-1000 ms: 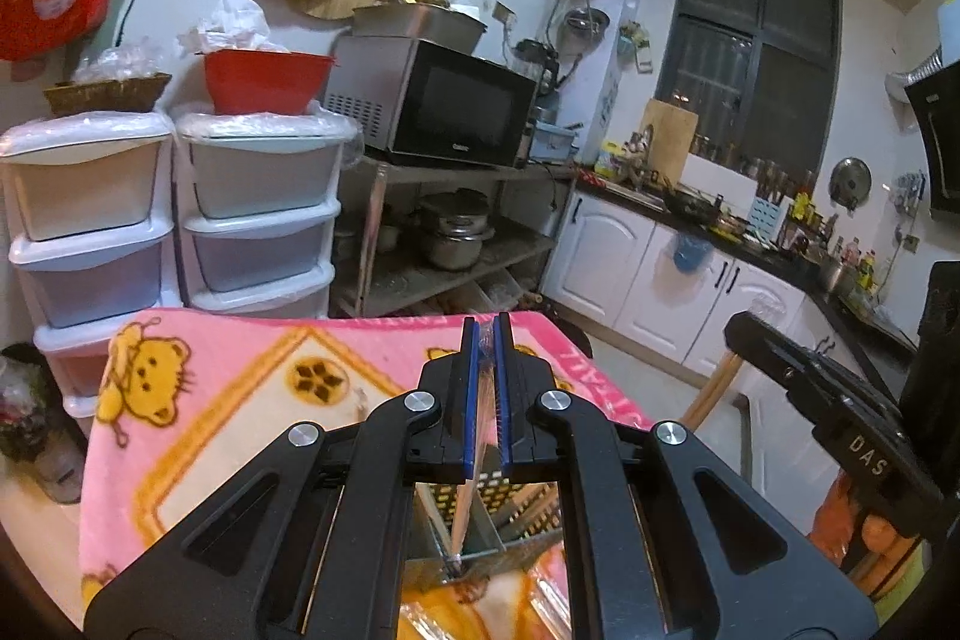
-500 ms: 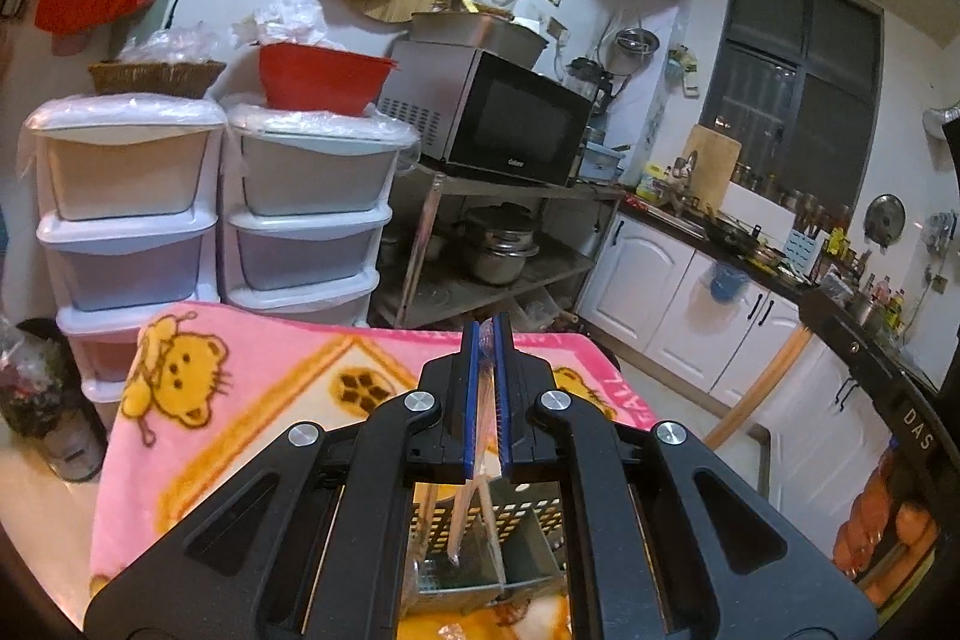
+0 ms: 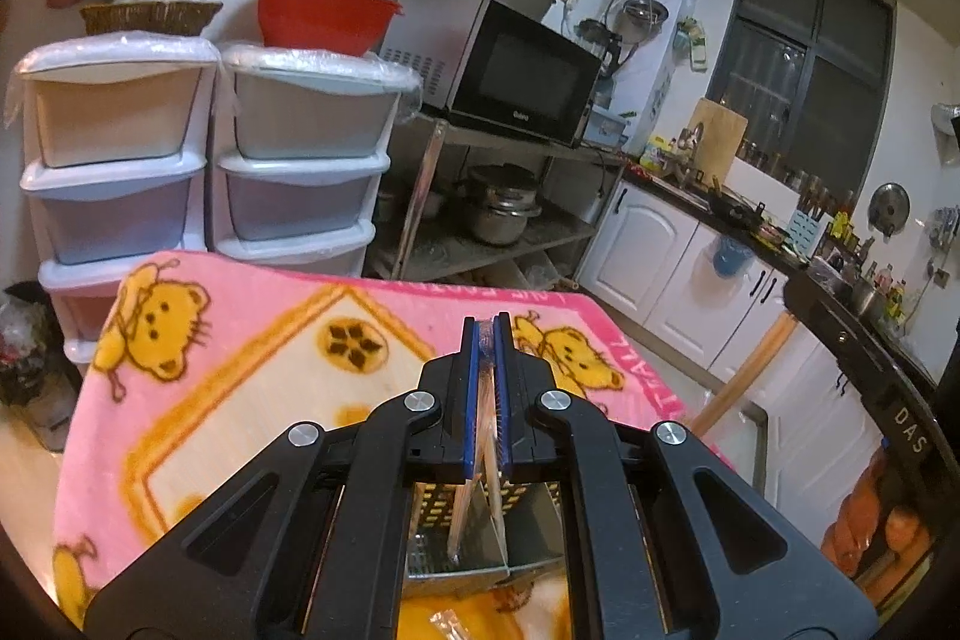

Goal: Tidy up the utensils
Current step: 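Lift the left tool's chopsticks over the grey caddy while the right tool carries its pair there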

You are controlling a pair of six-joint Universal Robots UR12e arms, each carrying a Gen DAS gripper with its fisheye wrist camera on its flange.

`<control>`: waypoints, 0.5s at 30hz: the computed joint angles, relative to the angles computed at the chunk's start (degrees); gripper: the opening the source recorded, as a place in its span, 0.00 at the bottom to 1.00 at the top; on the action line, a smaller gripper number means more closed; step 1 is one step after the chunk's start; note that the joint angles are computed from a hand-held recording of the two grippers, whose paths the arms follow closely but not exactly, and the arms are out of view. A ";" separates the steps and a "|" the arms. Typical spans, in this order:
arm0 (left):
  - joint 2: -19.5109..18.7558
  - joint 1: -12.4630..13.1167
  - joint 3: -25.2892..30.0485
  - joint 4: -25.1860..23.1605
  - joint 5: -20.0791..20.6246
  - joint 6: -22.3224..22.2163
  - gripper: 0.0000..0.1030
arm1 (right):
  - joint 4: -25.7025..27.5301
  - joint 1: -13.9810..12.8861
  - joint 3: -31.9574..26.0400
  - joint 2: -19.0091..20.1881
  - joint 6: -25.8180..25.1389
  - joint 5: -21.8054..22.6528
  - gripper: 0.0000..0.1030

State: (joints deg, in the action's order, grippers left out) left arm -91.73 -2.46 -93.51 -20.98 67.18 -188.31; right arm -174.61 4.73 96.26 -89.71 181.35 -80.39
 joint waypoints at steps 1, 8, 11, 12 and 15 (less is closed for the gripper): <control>-0.05 -0.05 -0.07 -0.01 -0.13 0.01 0.03 | 0.17 0.04 -0.01 0.15 0.05 -0.03 0.05; -0.51 -0.43 -0.95 0.08 -1.12 0.58 0.03 | 1.16 0.19 0.93 0.96 1.22 -0.16 0.05; -0.54 -0.77 -1.26 -0.05 -0.47 1.34 0.03 | 1.74 0.09 1.28 1.17 2.08 0.19 0.05; -0.54 -0.83 -1.31 -0.15 -0.38 1.50 0.03 | 1.93 0.08 1.40 1.26 2.29 0.22 0.05; -0.64 -1.17 -1.42 -0.46 0.30 1.94 0.03 | 2.65 0.06 1.66 1.39 2.64 0.22 0.05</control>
State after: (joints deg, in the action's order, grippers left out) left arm -92.36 -3.63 -94.93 -21.44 67.48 -186.37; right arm -171.95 4.79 97.92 -88.33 183.99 -80.17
